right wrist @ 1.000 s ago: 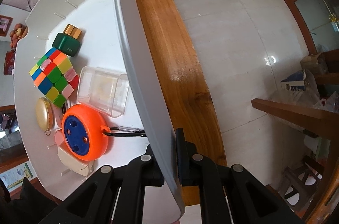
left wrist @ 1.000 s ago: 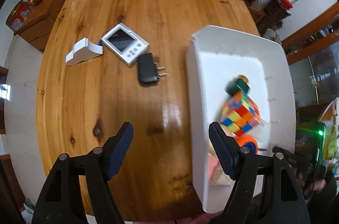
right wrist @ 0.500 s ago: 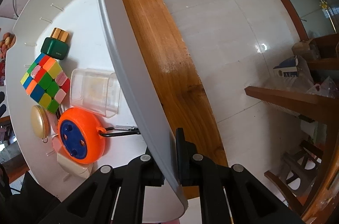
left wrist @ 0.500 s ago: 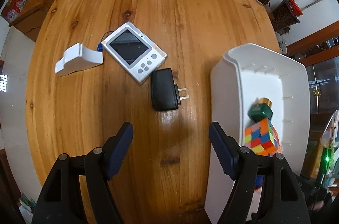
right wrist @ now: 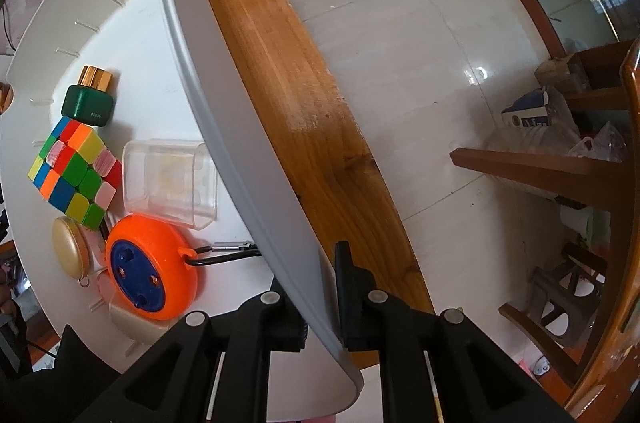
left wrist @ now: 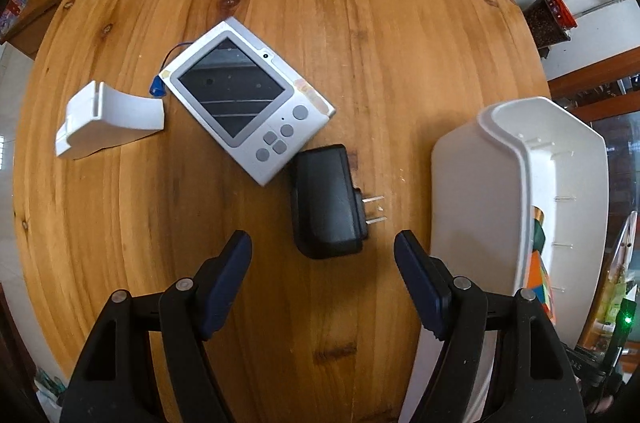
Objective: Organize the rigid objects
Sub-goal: 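Move the open left tool toward the black power adapter, then close the left tool on the black power adapter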
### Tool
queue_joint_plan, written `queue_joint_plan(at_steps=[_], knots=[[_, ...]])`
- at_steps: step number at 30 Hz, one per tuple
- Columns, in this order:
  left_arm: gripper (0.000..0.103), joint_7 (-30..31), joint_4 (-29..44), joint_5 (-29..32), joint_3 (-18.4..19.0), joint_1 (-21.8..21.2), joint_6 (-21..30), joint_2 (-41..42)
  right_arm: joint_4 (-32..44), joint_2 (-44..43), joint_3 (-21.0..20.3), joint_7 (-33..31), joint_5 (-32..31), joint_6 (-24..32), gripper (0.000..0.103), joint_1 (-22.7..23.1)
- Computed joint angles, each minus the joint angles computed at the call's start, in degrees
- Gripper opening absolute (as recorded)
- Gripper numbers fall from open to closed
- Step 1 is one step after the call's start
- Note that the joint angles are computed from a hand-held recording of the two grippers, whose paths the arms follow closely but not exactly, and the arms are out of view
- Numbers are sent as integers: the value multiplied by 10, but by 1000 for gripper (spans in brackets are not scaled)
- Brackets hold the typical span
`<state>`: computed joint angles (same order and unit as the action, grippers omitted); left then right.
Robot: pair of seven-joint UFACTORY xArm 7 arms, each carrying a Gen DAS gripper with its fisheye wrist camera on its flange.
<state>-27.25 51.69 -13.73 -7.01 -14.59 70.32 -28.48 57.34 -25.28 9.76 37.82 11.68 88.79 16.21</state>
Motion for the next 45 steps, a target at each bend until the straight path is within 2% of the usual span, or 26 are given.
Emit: queue_joint_plan(at_steps=[5,13,22,29,45], knots=[[77,21,-11,-22,12,-4,-6,7,-1,1,1,9,-3,1,13,-1],[77,32,-11,-27,8,-4,-22,12,8,8,5,18,-10,11,14,1],[75,8,26,8,-10,-6,-3,48,12,14,4,20,-12,12,14,2],[60,-1,56,33,-19,-12,19,73,12,14,4,20,-12,11,14,2],[59,-20,71,26,-20,-20,59,77,-2,0,3,1,-4,2,14,7]])
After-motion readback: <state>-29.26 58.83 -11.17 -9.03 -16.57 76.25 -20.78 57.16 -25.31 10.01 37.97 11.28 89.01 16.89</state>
